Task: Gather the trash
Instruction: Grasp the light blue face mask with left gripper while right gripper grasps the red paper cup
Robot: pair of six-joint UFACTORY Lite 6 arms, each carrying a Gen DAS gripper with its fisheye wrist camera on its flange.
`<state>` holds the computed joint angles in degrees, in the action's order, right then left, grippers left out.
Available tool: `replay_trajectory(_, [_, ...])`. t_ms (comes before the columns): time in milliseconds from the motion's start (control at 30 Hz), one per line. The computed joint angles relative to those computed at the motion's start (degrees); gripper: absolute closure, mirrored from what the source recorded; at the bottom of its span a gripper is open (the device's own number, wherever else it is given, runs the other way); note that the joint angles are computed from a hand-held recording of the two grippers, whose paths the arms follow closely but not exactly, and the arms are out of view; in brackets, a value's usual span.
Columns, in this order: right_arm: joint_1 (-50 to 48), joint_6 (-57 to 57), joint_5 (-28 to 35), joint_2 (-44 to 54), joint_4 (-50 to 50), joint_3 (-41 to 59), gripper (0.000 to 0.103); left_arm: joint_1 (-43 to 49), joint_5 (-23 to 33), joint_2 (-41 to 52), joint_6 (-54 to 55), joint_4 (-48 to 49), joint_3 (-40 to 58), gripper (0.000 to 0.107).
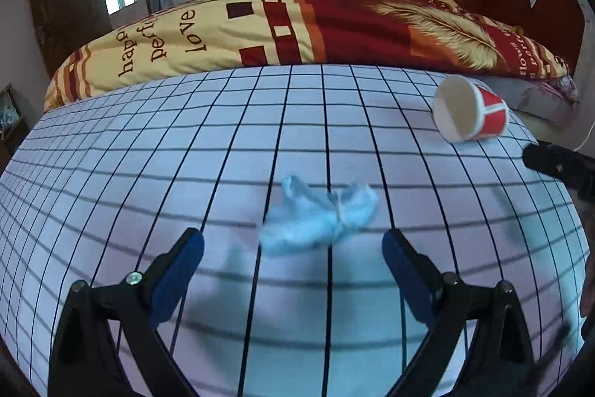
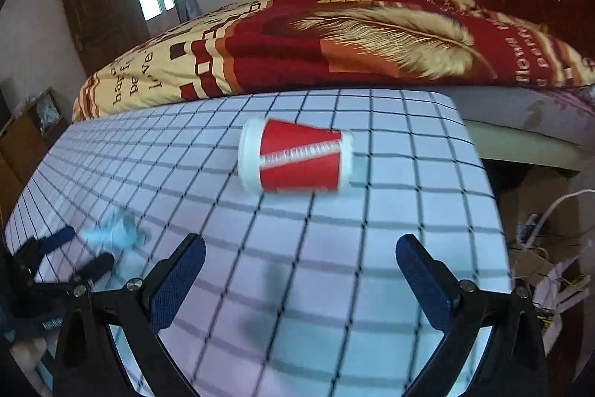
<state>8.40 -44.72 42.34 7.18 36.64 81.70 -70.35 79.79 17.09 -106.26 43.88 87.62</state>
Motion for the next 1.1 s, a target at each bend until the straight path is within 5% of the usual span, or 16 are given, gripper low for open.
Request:
replay_trajectory(300, [6.81, 10.49, 0.05, 17.47, -7.85, 18.81, 0.000, 4.84, -4.45, 1.44, 5.32, -0.58, 1.22, 0.021])
replay_trajectory(433, [6.68, 10.14, 0.98, 20.00, -7.14, 21.44, 0.000, 6.33, -8.12, 1.53, 7.25, -2.37, 0.42, 0.039])
replay_trajectory(500, [6.08, 8.51, 1.32, 19.62, -5.58, 20.83, 0.000, 6.16, -8.78, 1.45, 7.46, -2.22, 0.40, 0.043])
replay_trajectory(567, [5.58, 7.22, 1.77, 19.24, -4.52, 20.32, 0.017, 6.02, -9.55, 1.51, 7.80, -1.89, 0.57, 0.058])
replay_trajectory(633, [5.11, 6.14, 2.35, 18.86, -4.05, 19.91, 0.017, 5.62, -9.61, 1.76, 7.55, -0.98, 1.22, 0.065])
replay_trajectory(1100, [-1.64, -9.35, 0.45, -7.73, 2.35, -6.79, 0.018, -1.83, -2.35, 6.38, 4.87, 4.60, 10.72, 0.067])
